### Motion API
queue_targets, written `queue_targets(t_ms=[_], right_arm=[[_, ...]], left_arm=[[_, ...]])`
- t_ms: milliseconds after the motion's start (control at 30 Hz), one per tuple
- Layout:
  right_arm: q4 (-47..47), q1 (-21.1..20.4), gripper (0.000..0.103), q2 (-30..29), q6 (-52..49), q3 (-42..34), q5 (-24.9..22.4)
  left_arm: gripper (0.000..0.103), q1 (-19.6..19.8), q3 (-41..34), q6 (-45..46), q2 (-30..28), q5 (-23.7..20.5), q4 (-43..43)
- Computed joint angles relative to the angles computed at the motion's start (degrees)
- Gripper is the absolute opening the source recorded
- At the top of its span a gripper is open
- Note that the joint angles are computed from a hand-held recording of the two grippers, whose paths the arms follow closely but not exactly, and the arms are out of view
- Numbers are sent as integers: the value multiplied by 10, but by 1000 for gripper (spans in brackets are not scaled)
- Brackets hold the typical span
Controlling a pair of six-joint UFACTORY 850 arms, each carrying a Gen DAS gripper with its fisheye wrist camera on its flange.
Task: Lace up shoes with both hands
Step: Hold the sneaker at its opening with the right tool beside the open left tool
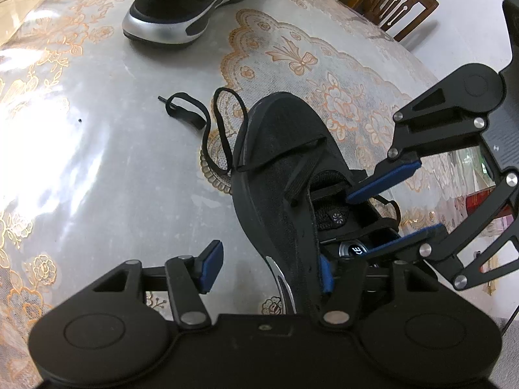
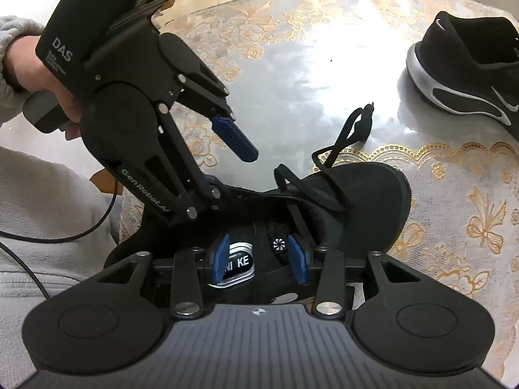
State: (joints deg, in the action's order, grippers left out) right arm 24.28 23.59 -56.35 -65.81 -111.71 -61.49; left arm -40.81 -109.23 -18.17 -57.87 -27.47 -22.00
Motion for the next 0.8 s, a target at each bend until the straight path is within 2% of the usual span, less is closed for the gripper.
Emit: queue_targets(t_ms=[200, 500, 633, 800], right_arm=[[6, 0, 43, 5, -5, 7, 8], [18, -2, 43, 15, -11, 32, 49], [34, -5, 43, 15, -12, 35, 49], [66, -17, 43, 6, -5, 29, 38]], left_arm=[[57, -1, 3, -3, 2, 3, 0], [58, -1, -6, -8, -2, -8, 18], [58, -3, -7, -16, -1, -8, 32], [59, -1, 10, -8, 6, 6, 7]])
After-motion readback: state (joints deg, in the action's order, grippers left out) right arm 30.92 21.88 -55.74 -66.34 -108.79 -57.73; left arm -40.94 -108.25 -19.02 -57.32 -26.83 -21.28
